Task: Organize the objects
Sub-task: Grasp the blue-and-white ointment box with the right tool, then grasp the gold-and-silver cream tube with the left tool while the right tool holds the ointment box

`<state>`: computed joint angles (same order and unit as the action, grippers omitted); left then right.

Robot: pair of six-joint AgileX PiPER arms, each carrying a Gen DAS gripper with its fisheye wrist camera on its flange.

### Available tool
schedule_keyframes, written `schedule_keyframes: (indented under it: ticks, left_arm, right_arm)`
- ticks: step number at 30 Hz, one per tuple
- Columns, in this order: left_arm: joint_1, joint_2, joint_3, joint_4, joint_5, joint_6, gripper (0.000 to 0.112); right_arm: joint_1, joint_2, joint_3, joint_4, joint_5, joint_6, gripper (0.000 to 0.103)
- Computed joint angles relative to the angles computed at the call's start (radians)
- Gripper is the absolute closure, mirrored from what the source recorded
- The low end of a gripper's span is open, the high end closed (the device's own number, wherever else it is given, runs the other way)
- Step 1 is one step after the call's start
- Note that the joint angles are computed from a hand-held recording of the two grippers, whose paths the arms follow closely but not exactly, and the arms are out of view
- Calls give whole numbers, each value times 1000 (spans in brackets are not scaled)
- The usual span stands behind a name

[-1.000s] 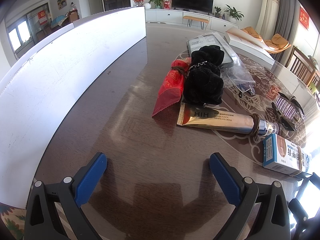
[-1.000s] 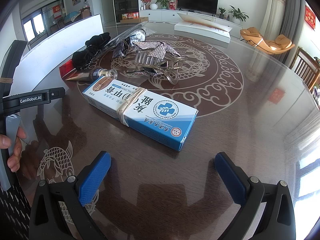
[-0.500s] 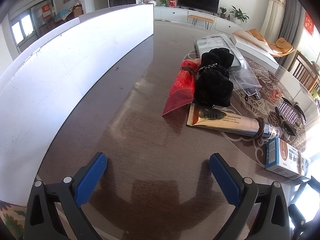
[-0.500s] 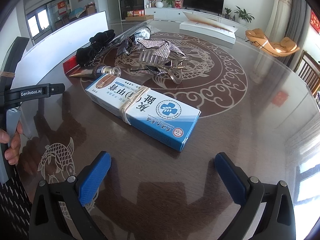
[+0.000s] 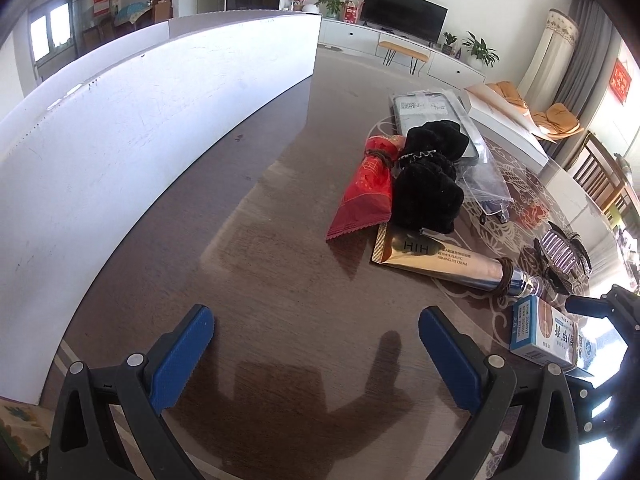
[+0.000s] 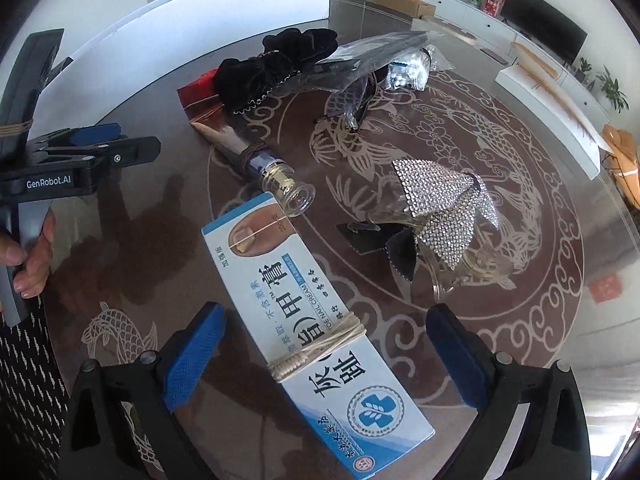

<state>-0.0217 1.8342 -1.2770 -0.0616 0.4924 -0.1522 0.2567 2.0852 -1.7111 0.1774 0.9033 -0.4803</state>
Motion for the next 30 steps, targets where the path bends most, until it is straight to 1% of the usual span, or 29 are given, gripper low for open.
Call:
schedule_keyframes:
  ticks: [1, 3, 4, 5, 6, 7, 8, 9, 12, 13, 15, 16, 17, 18, 20, 22, 25, 26, 28, 29, 30]
  left_arm:
    - [4, -1, 2, -18, -3, 13, 9]
    - [6, 0, 1, -26, -6, 18, 9]
    - [3, 3, -1, -13, -5, 7, 9]
    - [-2, 5, -4, 6, -3, -8, 9]
    - [-6, 7, -7, 25, 1, -22, 9]
    - [-10, 8, -9, 36, 4, -29, 9]
    - [-8, 6, -8, 22, 4, -13, 9]
    - [-5, 2, -3, -6, -1, 15, 9]
    - [-14, -35, 32, -41, -47, 79, 9]
    - [-18, -49, 44, -85, -64, 142, 9]
    - [-30, -50, 28, -194, -52, 317, 9]
    - [-42, -36, 4, -229, -33, 398, 9]
    - [-59, -13, -36, -231, -2, 460, 9]
    - [-81, 14, -82, -199, 29, 489, 9]
    - [-119, 57, -157, -161, 62, 538, 9]
    - [-130, 112, -249, -191, 113, 600, 9]
    - [-139, 209, -403, -247, 239, 661, 9]
    - [-140, 238, -445, -255, 274, 673, 9]
    - [-140, 280, -500, -274, 336, 700, 10]
    - [-142, 270, -484, -278, 325, 726, 9]
    - [-137, 264, -478, -302, 348, 766, 10]
  right_arm:
    - [-7, 6, -9, 39, 14, -17, 16]
    - [-5, -18, 25, 69, -15, -19, 37]
    - [-3, -36, 54, 75, -37, -12, 40]
    - [2, -60, 96, 70, -71, 3, 46]
    - [7, -86, 141, 56, -104, 28, 51]
    - [11, -113, 189, 44, -137, 57, 52]
    - [12, -143, 238, 30, -170, 94, 56]
    - [11, -177, 292, 21, -209, 130, 57]
    - [-9, -277, 462, 22, -332, 196, 57]
    - [-21, -303, 508, 37, -370, 195, 57]
    - [-45, -349, 592, 112, -441, 146, 56]
    - [-56, -366, 625, 165, -468, 100, 54]
    - [-64, -379, 653, 213, -490, 56, 46]
    - [-65, -389, 676, 239, -514, 34, 34]
    - [-63, -400, 716, 287, -568, -11, 27]
    - [-57, -406, 720, 279, -577, 2, 27]
    - [-66, -398, 711, 279, -569, 14, 25]
    - [-64, -395, 707, 249, -571, 48, 22]
    - [-55, -396, 707, 194, -576, 102, 22]
    - [-50, -396, 708, 170, -578, 124, 21]
    - [-43, -394, 705, 134, -579, 159, 21]
